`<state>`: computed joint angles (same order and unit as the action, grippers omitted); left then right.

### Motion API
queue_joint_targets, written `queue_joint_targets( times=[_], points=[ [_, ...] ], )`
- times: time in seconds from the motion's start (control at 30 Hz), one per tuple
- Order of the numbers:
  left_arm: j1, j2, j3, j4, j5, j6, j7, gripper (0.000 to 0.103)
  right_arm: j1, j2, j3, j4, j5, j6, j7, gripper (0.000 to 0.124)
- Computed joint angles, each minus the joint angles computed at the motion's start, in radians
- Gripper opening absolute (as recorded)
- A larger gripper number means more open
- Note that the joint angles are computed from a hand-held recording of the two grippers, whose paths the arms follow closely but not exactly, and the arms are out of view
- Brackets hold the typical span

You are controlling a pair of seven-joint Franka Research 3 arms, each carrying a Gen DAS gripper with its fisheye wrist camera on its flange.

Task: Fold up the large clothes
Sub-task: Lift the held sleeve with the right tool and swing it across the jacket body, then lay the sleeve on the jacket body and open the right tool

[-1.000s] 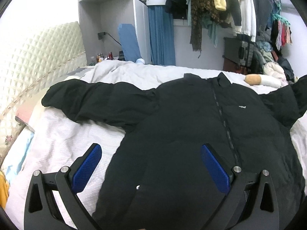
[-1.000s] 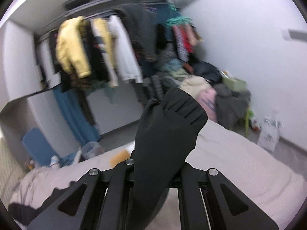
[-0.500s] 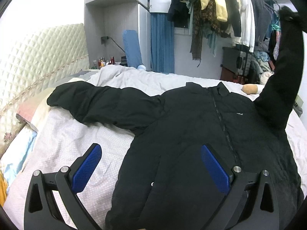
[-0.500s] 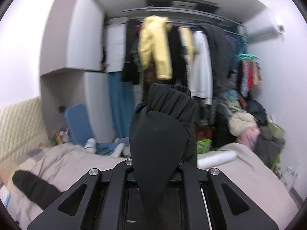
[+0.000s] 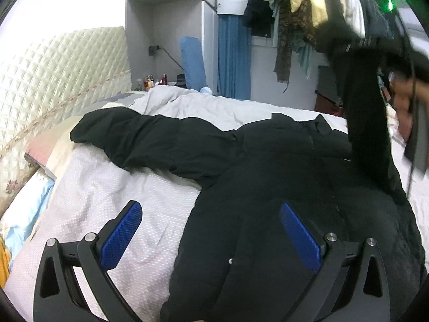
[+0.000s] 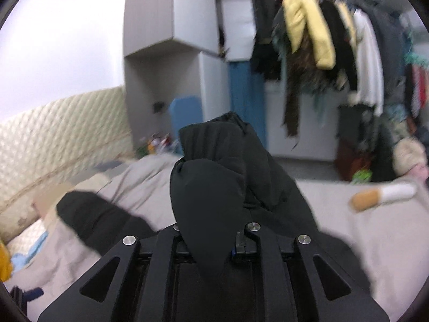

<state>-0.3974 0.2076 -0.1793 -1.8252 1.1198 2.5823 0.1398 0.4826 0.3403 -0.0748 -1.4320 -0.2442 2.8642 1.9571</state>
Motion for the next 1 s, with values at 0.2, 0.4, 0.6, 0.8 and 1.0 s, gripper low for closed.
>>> queue_joint_targets(
  times=[0.2,0.4,0.6,0.8,1.0],
  points=[
    [0.018,-0.002,0.008,-0.009,-0.024,0.012,-0.009,0.103,-0.021,0.083,0.092,-0.045,0.163,0.02,-0.106,0.012],
    [0.026,0.013,0.012,-0.002,-0.051,0.013,0.006,0.103,0.01,0.168,0.093,-0.061,0.252,-0.037,-0.129,0.013],
    [0.021,0.05,0.02,0.025,-0.082,0.018,0.039,0.103,-0.006,0.214,0.114,-0.062,0.308,-0.08,-0.172,0.014],
    [0.004,0.093,0.03,0.07,-0.126,-0.028,0.085,0.103,-0.005,0.18,0.122,-0.089,0.344,-0.066,-0.201,0.027],
    [-0.005,0.058,0.031,0.075,-0.146,-0.02,0.083,0.103,-0.046,0.062,0.188,-0.177,0.425,-0.044,-0.327,0.082]
  ],
)
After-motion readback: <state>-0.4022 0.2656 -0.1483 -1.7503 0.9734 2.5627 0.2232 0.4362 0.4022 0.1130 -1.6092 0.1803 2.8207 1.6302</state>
